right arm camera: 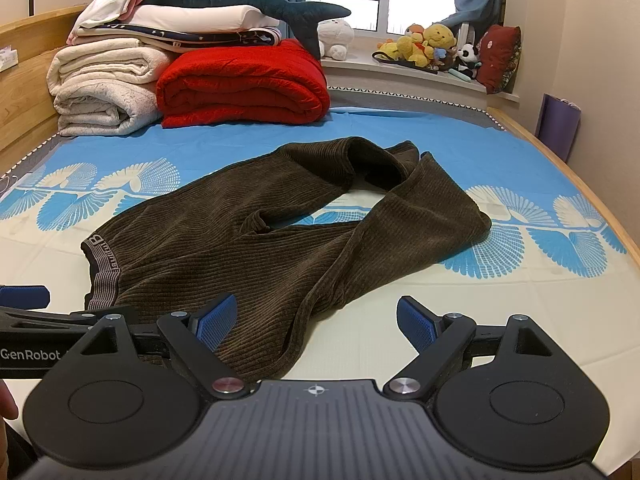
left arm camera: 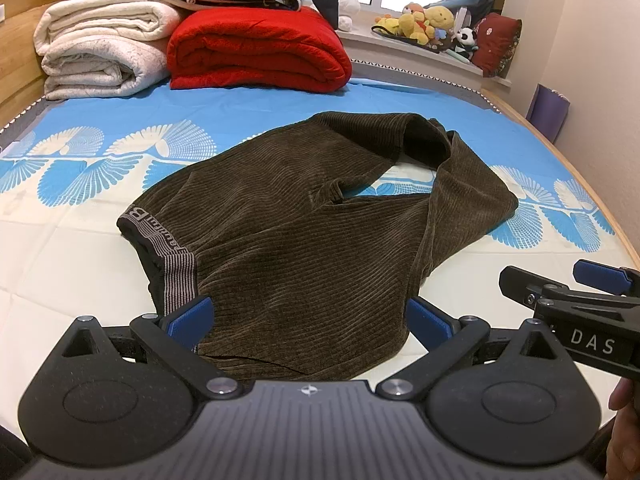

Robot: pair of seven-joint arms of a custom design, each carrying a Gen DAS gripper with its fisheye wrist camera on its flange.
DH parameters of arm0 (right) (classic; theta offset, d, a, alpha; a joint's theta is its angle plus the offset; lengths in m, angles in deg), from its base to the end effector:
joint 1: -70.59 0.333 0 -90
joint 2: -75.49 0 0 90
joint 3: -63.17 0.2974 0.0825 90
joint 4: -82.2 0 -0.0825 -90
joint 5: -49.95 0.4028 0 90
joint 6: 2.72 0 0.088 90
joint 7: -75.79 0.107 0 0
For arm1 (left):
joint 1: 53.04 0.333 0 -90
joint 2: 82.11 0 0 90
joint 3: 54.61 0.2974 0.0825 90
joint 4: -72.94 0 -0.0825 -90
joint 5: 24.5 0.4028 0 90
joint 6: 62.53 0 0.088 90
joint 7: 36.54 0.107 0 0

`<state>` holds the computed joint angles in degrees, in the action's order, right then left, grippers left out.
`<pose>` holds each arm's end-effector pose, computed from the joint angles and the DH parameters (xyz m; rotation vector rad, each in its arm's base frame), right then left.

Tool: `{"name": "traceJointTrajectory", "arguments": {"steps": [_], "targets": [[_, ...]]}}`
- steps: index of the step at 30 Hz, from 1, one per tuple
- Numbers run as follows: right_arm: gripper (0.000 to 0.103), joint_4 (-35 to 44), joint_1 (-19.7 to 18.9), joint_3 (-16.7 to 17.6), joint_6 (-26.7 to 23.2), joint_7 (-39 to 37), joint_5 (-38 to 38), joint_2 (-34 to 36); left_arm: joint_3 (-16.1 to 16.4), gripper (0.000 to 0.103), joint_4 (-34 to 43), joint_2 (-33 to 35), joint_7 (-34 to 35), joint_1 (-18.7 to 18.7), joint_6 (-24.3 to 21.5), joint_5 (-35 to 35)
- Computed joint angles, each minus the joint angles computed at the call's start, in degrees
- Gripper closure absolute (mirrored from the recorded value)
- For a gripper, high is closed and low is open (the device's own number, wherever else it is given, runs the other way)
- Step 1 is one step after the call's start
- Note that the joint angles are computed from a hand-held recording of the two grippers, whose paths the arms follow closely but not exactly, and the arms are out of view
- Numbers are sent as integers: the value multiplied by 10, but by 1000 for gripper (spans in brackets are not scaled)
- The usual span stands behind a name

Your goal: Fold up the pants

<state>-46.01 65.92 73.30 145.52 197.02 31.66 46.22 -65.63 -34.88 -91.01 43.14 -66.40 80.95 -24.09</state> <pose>0.4741 0.0674 0.6429 -1.4903 1.8906 -0.9034 0.5295 -0.2486 0.6424 -1.5861 2.0615 -0.9177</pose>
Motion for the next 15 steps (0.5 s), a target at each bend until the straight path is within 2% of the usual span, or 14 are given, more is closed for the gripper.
{"name": "traceJointTrajectory", "arguments": {"steps": [10, 12, 13, 14, 15], "targets": [[15, -2, -8, 5, 7, 13, -11, -3, 1, 1, 5, 1, -1, 5, 0, 9], [16, -6, -24, 11, 16, 41, -21, -9, 12, 6, 31, 15, 32, 7, -22, -10], [20, -10, -27, 9, 22, 51, -19, -13, 17, 20, 53, 27, 52, 11, -39, -19], [27, -13, -30, 4, 29, 59, -14, -17, 21, 41, 79, 41, 70, 16, -55, -26], [33, -16, -34, -3, 38, 67, -7, -20, 26, 51, 108, 58, 93, 23, -75, -40]]}}
